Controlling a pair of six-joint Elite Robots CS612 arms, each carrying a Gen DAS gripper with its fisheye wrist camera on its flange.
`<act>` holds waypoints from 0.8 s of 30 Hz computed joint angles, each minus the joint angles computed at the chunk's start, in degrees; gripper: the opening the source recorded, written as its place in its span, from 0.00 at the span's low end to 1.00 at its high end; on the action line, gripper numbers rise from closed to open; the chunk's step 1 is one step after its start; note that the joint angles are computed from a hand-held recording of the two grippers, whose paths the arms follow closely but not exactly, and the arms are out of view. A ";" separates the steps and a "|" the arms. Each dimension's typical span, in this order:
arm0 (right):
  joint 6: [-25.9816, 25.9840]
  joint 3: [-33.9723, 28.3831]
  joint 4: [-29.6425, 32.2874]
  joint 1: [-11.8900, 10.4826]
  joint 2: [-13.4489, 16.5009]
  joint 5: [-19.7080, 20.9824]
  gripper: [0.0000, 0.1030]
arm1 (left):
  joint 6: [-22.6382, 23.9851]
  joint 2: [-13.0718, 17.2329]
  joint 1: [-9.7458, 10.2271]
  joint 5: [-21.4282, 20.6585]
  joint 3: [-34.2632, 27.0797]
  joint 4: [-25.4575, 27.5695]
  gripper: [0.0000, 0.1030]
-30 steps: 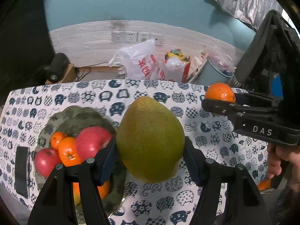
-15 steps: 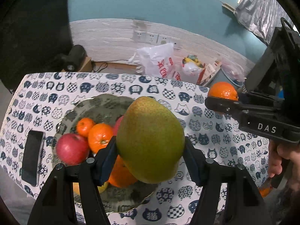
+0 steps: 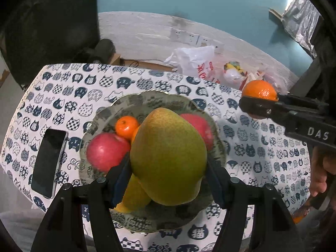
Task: Organize fruits
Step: 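Carry the pear over the glass plate while the right tool carries the tangerine there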
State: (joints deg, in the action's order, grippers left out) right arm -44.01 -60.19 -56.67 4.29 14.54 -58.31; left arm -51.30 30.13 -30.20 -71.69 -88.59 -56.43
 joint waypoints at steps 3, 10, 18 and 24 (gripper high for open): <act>-0.59 -0.01 0.44 0.47 -0.01 0.11 0.45 | -0.73 0.55 0.33 -0.54 -0.69 0.85 0.66; -1.75 -0.07 1.42 1.36 0.01 0.26 0.46 | -2.83 1.75 1.37 -3.30 -1.66 2.13 0.66; -2.31 0.15 1.89 2.12 0.11 -0.01 0.46 | -2.40 2.46 1.90 -4.88 -1.57 1.61 0.66; -2.88 0.40 2.17 2.67 0.20 -0.27 0.46 | -3.45 3.29 2.71 -6.64 -1.92 -0.61 0.66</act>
